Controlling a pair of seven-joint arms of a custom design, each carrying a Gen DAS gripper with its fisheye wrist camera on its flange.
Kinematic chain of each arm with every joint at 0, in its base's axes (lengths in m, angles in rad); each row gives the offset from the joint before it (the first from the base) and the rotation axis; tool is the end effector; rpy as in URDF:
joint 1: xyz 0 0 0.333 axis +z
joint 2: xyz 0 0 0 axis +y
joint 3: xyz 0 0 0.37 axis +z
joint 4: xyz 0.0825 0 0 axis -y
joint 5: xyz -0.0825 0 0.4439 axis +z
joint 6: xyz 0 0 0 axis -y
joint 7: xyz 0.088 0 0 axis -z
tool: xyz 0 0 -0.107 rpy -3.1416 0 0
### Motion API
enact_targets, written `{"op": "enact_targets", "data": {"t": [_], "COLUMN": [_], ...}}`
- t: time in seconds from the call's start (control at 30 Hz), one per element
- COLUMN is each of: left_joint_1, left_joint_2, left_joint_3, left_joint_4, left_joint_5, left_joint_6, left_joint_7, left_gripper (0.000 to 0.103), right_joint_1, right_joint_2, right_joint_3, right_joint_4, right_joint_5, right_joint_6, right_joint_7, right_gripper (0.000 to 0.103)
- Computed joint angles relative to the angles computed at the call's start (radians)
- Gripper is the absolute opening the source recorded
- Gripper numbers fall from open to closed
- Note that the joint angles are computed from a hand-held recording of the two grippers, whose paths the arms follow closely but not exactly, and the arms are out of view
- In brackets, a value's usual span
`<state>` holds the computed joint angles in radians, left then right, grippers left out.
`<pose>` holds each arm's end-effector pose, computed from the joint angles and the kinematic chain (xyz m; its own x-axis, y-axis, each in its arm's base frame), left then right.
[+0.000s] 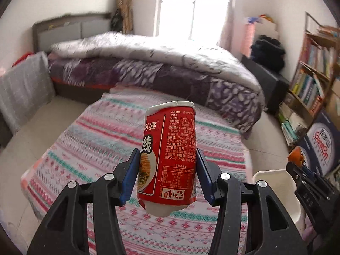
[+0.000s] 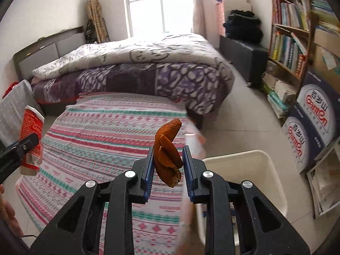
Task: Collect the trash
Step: 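Release the orange piece into the bin with the right tool while the left tool carries the cup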
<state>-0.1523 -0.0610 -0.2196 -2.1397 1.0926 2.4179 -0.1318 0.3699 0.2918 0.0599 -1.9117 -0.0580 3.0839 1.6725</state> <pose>0.5672 -0.2186 0.4934 0.5245 -0.8483 0.0723 -0.5021 -0.3768 -0.7784 0.6639 0.3050 0.4677 0.3860 -0.9212 -0.0489 -0.6022 -0.2115 -0.7699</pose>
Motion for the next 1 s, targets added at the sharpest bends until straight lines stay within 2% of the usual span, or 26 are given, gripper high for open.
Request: {"op": "enact_targets", "data": {"t": [0.1, 0.3, 0.53, 0.8, 1.0], "left_joint_1": [-0.011, -0.043, -0.084, -0.137, -0.18], "left_joint_2": [0.018, 0.084, 0.145, 0.223, 0.285], "left_joint_3": [-0.009, -0.003, 0.018, 0.041, 0.058], "left_joint_4": [0.027, 0.093, 0.151, 0.229, 0.291], "left_joint_5": [0.064, 0.086, 0.085, 0.076, 0.06], "left_joint_6": [0.002, 0.021, 0.05, 0.073, 0.092], "left_joint_7": [-0.048, -0.047, -0.02, 0.048, 0.109], "left_gripper": [0.051, 0.052, 0.052, 0.052, 0.052], "right_joint_1": [-0.002, 0.052, 0.021, 0.054, 0.007], "right_joint_2": [-0.003, -0.013, -0.016, -0.011, -0.015], "right_joint_3": [-0.017, -0.114, -0.125, -0.22, -0.217], "right_joint_4": [-0.003, -0.019, -0.017, -0.005, 0.0], "right_joint_5": [0.002, -0.064, -0.074, -0.153, -0.177], "right_joint_6": [0.012, 0.049, 0.043, 0.01, -0.019], "right_joint_7": [0.016, 0.086, 0.119, 0.235, 0.31], "right_gripper": [0.025, 0.025, 0.026, 0.028, 0.032]}}
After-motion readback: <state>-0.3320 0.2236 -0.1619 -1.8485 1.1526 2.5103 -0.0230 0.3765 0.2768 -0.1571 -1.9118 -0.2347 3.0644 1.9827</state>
